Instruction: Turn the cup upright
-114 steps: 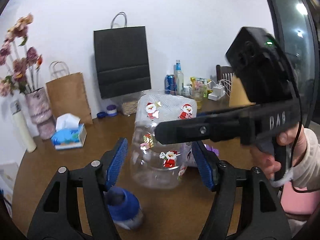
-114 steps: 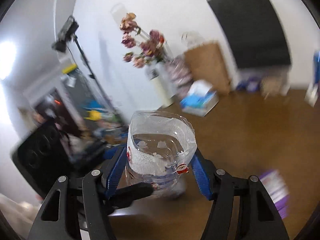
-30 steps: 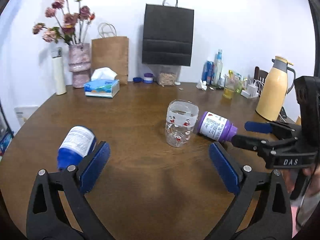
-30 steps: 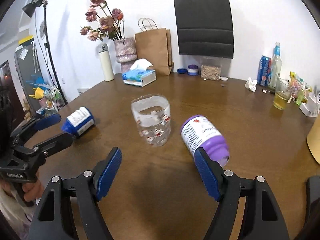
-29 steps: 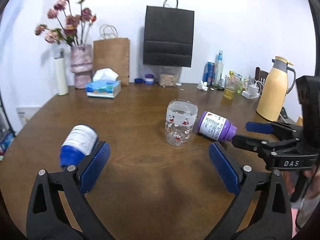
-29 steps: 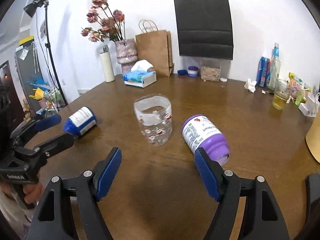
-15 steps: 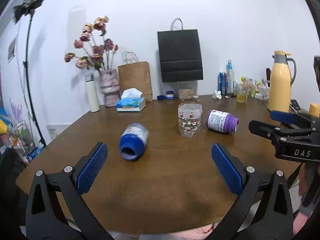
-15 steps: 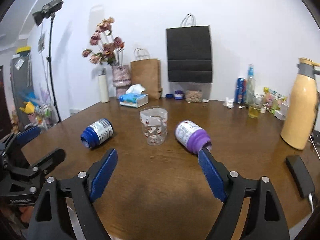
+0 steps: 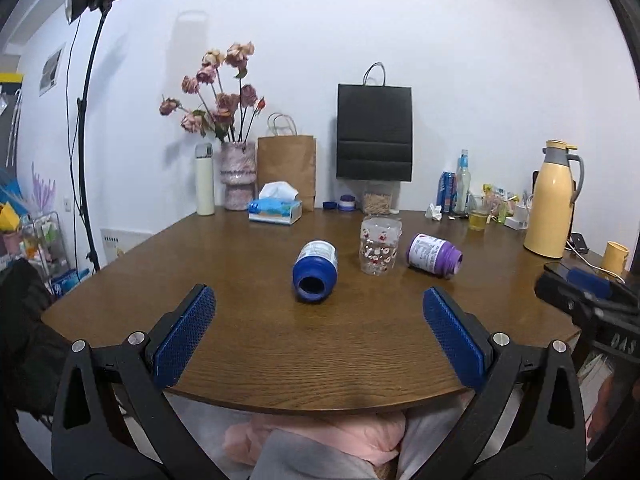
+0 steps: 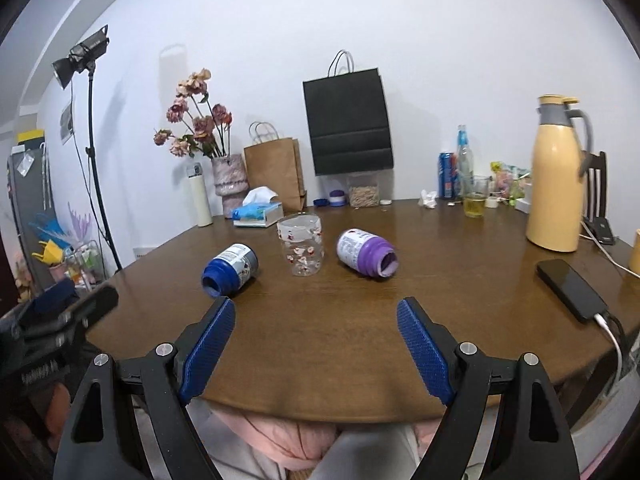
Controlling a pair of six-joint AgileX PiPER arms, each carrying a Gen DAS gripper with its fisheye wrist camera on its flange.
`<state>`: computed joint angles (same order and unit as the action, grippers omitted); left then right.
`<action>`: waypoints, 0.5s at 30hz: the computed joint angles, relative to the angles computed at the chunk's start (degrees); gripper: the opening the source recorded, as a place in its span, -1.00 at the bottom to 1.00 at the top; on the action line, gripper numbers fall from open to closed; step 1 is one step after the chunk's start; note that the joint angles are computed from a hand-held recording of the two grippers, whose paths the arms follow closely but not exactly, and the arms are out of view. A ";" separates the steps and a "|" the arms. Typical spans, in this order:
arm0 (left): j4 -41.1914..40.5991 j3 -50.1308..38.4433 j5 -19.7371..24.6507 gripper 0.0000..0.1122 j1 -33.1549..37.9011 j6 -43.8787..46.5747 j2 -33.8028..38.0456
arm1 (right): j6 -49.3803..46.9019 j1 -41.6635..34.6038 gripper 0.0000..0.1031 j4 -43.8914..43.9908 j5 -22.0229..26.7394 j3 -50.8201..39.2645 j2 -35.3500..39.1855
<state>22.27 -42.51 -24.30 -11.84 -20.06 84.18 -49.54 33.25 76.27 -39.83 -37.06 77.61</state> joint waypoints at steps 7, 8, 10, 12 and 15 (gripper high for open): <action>-0.23 -0.63 3.00 0.83 -1.82 0.32 -1.14 | 0.39 -0.56 0.69 -0.60 1.62 1.77 -1.76; -0.58 -0.58 3.02 0.83 -2.04 0.86 -1.19 | 0.57 -0.30 0.69 -0.57 1.39 1.87 -1.74; -1.74 -0.17 2.65 0.83 -2.28 2.21 -1.53 | 0.55 0.18 0.69 -0.27 0.90 1.84 -1.62; -2.28 0.40 1.94 0.83 -2.15 2.75 -1.90 | 0.57 -0.04 0.69 -0.71 1.22 1.92 -1.58; -3.12 0.45 2.12 0.83 -2.27 3.22 -2.00 | -0.40 0.70 0.69 -0.20 0.72 1.54 -1.14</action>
<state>19.15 -42.05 -22.18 -14.11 -16.84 82.19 -49.93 33.95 76.07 -39.11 -35.52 76.47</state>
